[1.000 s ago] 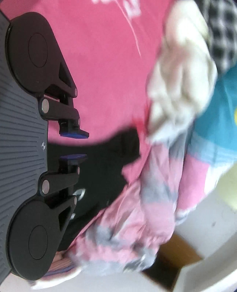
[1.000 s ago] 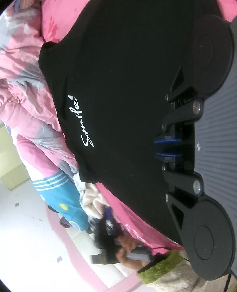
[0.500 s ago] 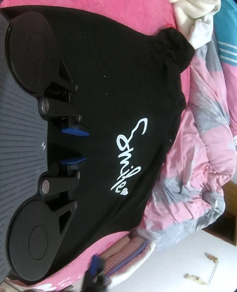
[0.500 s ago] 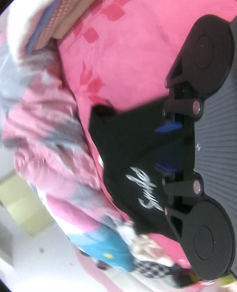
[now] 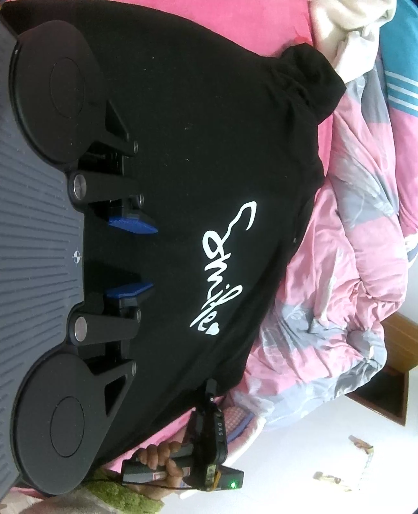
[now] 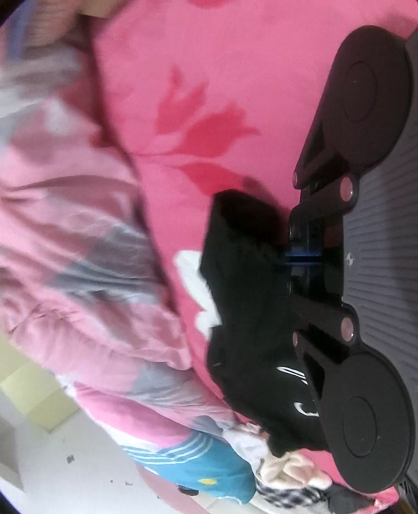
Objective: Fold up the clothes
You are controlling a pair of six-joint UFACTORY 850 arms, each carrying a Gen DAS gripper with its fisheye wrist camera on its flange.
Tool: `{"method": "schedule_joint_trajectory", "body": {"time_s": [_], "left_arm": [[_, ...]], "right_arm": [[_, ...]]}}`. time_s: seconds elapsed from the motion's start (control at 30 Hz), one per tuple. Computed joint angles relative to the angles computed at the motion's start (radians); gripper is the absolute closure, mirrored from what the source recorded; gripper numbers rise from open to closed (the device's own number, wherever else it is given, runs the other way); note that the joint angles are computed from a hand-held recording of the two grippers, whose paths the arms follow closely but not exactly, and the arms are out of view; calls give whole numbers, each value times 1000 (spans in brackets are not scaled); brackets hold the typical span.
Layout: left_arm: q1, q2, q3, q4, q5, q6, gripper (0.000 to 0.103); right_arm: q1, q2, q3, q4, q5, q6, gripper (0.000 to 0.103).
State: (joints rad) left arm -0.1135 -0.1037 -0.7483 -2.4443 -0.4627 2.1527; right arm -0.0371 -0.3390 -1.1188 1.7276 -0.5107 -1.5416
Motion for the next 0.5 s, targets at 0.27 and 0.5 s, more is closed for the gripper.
{"method": "schedule_joint_trajectory", "body": {"time_s": [0.27,0.5], "left_arm": [[6,-4,2,8,-17,-12,69],[11,-6,2,16,-24,-18,69]], "right_arm": [[-38,-75,-45,46,-4,8,98],[-102,26,15,53,-25,68,63]]}}
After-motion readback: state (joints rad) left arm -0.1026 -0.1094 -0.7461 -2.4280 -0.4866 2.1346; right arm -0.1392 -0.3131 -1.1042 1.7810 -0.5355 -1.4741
